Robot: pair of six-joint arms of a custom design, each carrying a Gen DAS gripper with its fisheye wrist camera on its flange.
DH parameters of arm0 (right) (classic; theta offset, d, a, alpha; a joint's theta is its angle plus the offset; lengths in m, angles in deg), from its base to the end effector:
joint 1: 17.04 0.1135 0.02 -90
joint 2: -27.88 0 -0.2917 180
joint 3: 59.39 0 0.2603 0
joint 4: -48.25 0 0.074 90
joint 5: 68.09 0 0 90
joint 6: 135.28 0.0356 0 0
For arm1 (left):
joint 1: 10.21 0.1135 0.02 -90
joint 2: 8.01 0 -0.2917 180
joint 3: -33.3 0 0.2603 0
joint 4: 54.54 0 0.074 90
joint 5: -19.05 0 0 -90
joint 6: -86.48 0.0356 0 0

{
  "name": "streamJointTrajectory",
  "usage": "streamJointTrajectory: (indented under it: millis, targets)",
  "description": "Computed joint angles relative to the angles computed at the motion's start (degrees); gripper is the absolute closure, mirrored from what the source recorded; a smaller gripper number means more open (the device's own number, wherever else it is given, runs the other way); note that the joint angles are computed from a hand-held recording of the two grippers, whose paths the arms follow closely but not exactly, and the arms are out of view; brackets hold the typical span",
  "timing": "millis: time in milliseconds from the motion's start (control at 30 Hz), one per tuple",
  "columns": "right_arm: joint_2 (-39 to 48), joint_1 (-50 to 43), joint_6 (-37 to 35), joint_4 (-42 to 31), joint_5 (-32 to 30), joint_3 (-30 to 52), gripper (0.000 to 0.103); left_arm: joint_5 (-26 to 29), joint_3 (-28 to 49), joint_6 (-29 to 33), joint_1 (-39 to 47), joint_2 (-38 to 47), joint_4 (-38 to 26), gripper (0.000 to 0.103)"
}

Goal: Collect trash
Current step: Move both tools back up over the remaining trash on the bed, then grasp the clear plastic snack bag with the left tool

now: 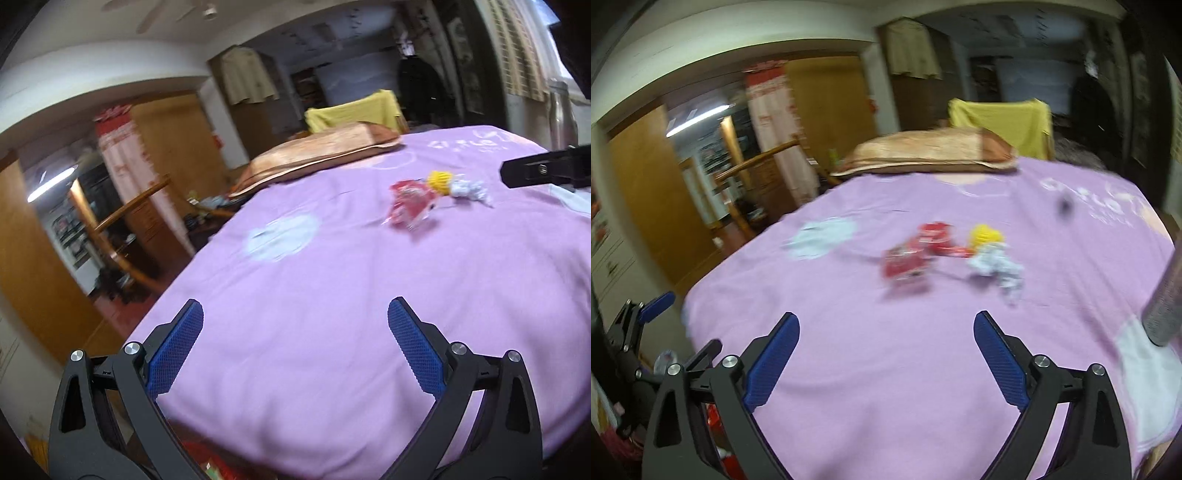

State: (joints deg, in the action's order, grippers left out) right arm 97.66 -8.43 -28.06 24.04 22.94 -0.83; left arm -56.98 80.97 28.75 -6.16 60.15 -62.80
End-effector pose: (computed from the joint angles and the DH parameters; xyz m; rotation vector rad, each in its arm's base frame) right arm 0.2609 0.0389 0.2730 0.1752 2.1918 0.2342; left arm 0.2505 0.0091 0.2409 0.6452 1.9557 0.1399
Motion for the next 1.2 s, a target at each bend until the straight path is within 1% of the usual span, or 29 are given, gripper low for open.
streamJointTrajectory:
  millis: [67,100,200,267,367,433,567,800,967,1100,1200]
  targets:
    - [2.6,-4.6,-0.2,1.2,-2.6,0.5,0.009,-3.6,1.3,-1.5,-5.3,3.0,1.7,0.007]
    - [3.9,-6.4,-0.6,1.8,-2.6,0.6,0.009,-4.9,2.3,-2.2,-7.6,4.8,2.2,0.007]
    - [6.5,-8.8,-1.7,4.6,1.7,-0.2,0.009,-7.6,5.2,-3.7,-12.4,8.7,3.2,0.007]
    - [8.9,-10.2,-2.3,6.3,2.8,-0.7,0.009,-9.7,7.1,-4.2,-15.7,11.8,4.7,0.007]
    - [11.9,-12.0,-1.6,5.4,0.9,0.2,0.009,-12.3,10.0,-4.7,-19.9,15.8,6.6,0.007]
    - [12.8,-12.6,-1.2,5.5,0.1,0.2,0.009,-12.9,12.5,-5.2,-21.6,18.3,6.7,0.007]
    - [13.4,-11.6,-1.0,3.9,3.6,0.6,0.009,-13.7,17.8,-6.7,-23.6,22.9,5.5,0.007]
    - [14.3,-11.9,0.3,3.2,2.9,0.6,0.009,-14.4,26.4,-8.5,-25.5,31.5,4.2,0.007]
    - [15.3,-10.6,-0.2,2.8,4.9,0.9,0.009,-13.8,30.2,-9.1,-25.4,36.3,1.7,0.007]
    - [16.0,-10.2,-0.1,2.4,4.6,1.1,0.009,-14.1,32.4,-7.4,-24.6,38.8,-1.1,0.006]
    - [16.8,-9.9,-0.6,1.9,5.1,1.7,0.009,-13.3,34.5,-8.2,-23.6,40.0,-2.6,0.007]
